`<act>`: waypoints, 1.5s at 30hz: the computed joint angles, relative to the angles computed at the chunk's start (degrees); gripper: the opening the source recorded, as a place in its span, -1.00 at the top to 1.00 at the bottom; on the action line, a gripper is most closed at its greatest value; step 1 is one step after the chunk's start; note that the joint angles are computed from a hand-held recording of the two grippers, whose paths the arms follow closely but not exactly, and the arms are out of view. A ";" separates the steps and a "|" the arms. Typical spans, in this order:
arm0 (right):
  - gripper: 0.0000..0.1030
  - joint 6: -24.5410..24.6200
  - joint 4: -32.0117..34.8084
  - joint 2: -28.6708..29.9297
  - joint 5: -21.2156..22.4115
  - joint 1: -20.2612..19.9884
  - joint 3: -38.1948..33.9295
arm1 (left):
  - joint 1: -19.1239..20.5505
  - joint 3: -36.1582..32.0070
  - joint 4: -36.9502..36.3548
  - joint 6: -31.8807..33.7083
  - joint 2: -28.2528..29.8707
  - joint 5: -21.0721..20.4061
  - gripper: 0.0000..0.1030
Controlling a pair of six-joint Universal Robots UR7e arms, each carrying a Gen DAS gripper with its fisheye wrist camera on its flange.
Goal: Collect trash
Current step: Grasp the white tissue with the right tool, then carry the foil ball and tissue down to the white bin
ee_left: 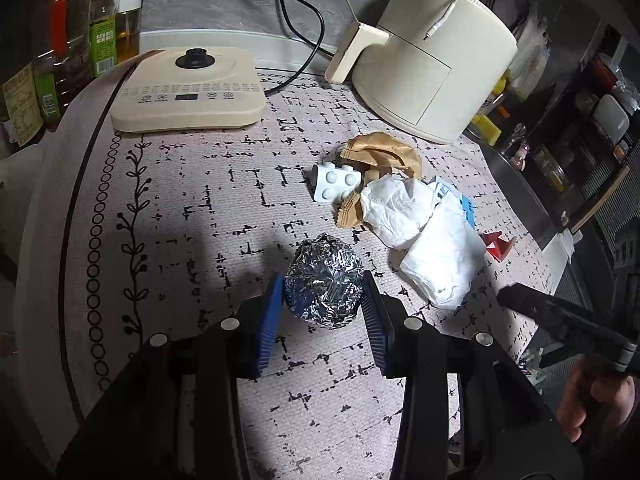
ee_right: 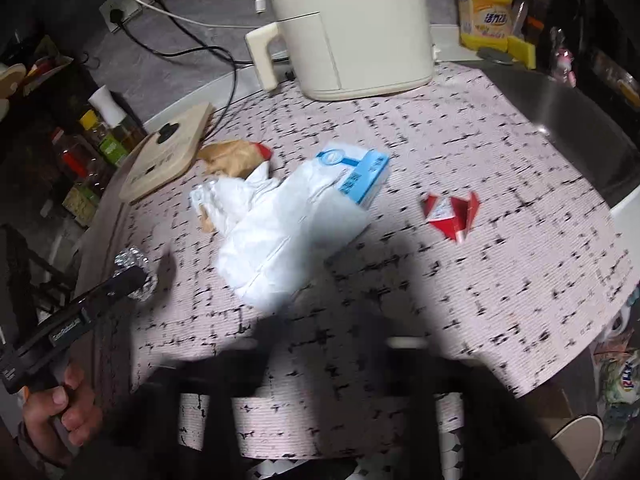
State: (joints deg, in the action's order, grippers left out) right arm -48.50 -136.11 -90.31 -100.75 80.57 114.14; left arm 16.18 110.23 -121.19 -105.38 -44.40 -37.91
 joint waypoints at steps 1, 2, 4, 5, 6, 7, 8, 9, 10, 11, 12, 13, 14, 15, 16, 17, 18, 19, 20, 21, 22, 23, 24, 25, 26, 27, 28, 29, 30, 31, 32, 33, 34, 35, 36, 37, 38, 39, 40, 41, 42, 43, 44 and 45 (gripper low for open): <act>-0.51 -0.26 -0.41 -0.68 1.71 -0.53 0.68 | -0.14 0.23 0.40 -0.82 -0.24 -0.16 0.23; -0.49 -0.33 -0.66 -1.01 2.31 -0.68 1.17 | -0.32 0.46 0.88 -1.57 -0.49 -0.34 0.23; -0.38 0.73 0.98 -0.13 1.09 -0.35 0.85 | -0.78 0.71 2.96 -2.94 -1.09 -0.74 0.23; -0.33 2.02 1.53 0.55 0.70 -0.33 0.71 | -0.96 0.94 3.55 -3.50 -1.39 -0.94 0.23; -0.33 2.88 1.71 0.96 0.59 -0.38 0.67 | -1.15 1.31 4.02 -4.14 -1.77 -1.19 0.23; -0.33 3.93 1.60 1.54 0.50 -0.35 0.69 | -1.36 1.66 4.59 -4.83 -2.15 -1.47 0.23; -0.33 4.79 1.33 2.14 0.31 -0.21 0.74 | -1.60 2.00 5.39 -5.59 -2.58 -1.73 0.23; -0.33 5.62 1.17 2.79 0.08 -0.05 0.67 | -1.82 2.27 6.04 -6.23 -2.93 -1.91 0.23; -0.33 6.78 1.11 3.56 -0.21 0.18 0.49 | -2.05 2.57 6.63 -6.87 -3.31 -2.08 0.23; -0.36 8.06 1.19 4.21 -0.28 0.31 0.30 | -2.26 2.82 7.26 -7.50 -3.65 -2.27 0.23; -0.36 8.93 -0.07 4.56 0.03 0.59 0.58 | -2.40 3.05 7.76 -7.96 -3.97 -2.41 0.23; -0.37 9.77 -0.10 5.16 -0.25 0.97 0.40 | -2.56 3.29 8.19 -8.44 -4.26 -2.55 0.23; -0.37 10.18 -0.63 5.51 -0.35 1.23 0.42 | -2.69 3.52 8.44 -8.81 -4.48 -2.63 0.23; -0.36 10.90 -0.70 5.96 -0.57 1.57 0.28 | -2.87 3.67 8.90 -9.36 -4.72 -2.75 0.23; -0.35 11.22 -1.36 6.23 -0.84 1.81 0.40 | -2.99 3.85 9.15 -9.71 -4.92 -2.81 0.23; -0.24 11.31 -2.53 6.51 -1.54 2.22 0.70 | -3.07 3.99 9.28 -9.93 -5.03 -2.88 0.23; -0.04 11.07 -3.48 6.75 -2.36 2.52 0.89 | -3.14 4.09 9.44 -10.14 -5.13 -2.94 0.23; 0.09 10.75 -4.45 7.04 -3.29 2.87 1.03 | -3.18 4.20 9.44 -10.25 -5.21 -2.98 0.23; 0.32 10.54 -5.01 7.18 -4.05 3.06 1.11 | -3.21 4.30 9.37 -10.34 -5.26 -3.00 0.24; 0.59 10.60 -4.05 7.28 -4.02 2.85 0.67 | -3.18 4.41 9.18 -10.29 -5.30 -2.97 0.23; 0.69 10.79 -2.66 7.33 -3.92 2.59 0.12 | -3.15 4.38 8.92 -10.16 -5.19 -2.90 0.23; 0.81 10.76 -1.44 7.25 -3.66 2.25 -0.29 | -3.04 4.31 8.53 -9.82 -5.05 -2.80 0.23; 0.87 10.50 -0.35 6.87 -3.04 1.78 -0.48 | -2.89 4.20 7.82 -9.19 -4.78 -2.64 0.23; 0.88 9.96 -0.09 6.33 -2.34 1.38 -0.38 | -2.70 4.06 7.24 -8.61 -4.55 -2.51 0.23; 0.90 9.45 0.11 5.72 -1.65 1.03 -0.26 | -2.52 3.82 6.54 -7.88 -4.19 -2.34 0.23; 0.90 8.93 0.59 4.98 -0.80 0.63 -0.21 | -2.34 3.54 5.96 -7.17 -3.86 -2.19 0.23; 0.91 8.61 1.32 4.29 -0.08 0.29 -0.31 | -2.19 3.22 5.36 -6.42 -3.48 -2.03 0.23; 0.91 8.33 1.96 3.66 0.51 0.03 -0.42 | -2.04 2.95 4.83 -5.76 -3.16 -1.89 0.23; 0.91 7.91 2.38 2.96 1.06 -0.20 -0.48 | -1.87 2.52 4.16 -4.89 -2.70 -1.71 0.23; 0.92 7.37 2.70 2.19 1.62 -0.43 -0.56 | -1.71 2.04 3.54 -3.97 -2.23 -1.52 0.23; 0.92 6.99 3.14 1.62 2.07 -0.62 -0.78 | -1.56 1.51 2.96 -3.02 -1.72 -1.32 0.23; 0.92 6.63 3.69 0.90 2.52 -0.87 -1.04 | -1.42 0.96 2.42 -2.07 -1.25 -1.13 0.23; 0.92 6.24 4.19 0.39 2.86 -1.15 -1.36 | -1.30 0.36 1.82 -1.17 -0.64 -0.96 0.23; 0.92 5.88 4.60 -0.18 3.17 -1.38 -1.59 | -1.11 -0.38 1.01 0.02 0.07 -0.77 0.23; 0.92 5.46 5.06 -0.89 3.55 -1.73 -1.84 | -0.93 -1.03 0.23 1.11 0.75 -0.65 0.23; 0.92 5.02 5.60 -1.59 3.88 -2.15 -2.15 | -0.72 -1.78 -0.73 2.36 1.54 -0.56 0.23; 0.92 4.54 6.09 -2.30 4.17 -2.66 -2.49 | -0.51 -2.61 -1.92 3.76 2.47 -0.50 0.23; 0.92 4.18 6.42 -2.85 4.42 -3.16 -2.78 | -0.35 -3.33 -2.92 4.95 3.28 -0.49 0.23; 0.92 3.81 6.89 -3.43 4.69 -3.73 -3.21 | -0.11 -4.32 -4.26 6.62 4.36 -0.53 0.23; 0.92 3.48 7.18 -3.96 4.86 -4.32 -3.54 | 0.11 -5.34 -5.55 8.28 5.47 -0.62 0.23; 0.92 3.13 7.54 -4.63 5.04 -5.11 -3.95 | 0.30 -6.33 -6.59 9.73 6.46 -0.73 0.23; 0.92 2.83 7.94 -5.25 5.25 -5.99 -4.44 | 0.48 -7.37 -7.75 11.34 7.52 -0.89 0.23; 0.92 2.57 8.35 -5.80 5.45 -6.87 -4.97 | 0.71 -8.75 -9.14 13.31 8.89 -1.13 0.23; 0.92 2.37 8.60 -6.19 5.58 -7.62 -5.41 | 0.84 -9.85 -10.00 14.63 9.90 -1.35 0.23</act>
State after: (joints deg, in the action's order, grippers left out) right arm -46.13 -127.51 -96.49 -95.16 72.95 108.74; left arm 17.02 100.38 -131.19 -90.76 -34.50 -39.25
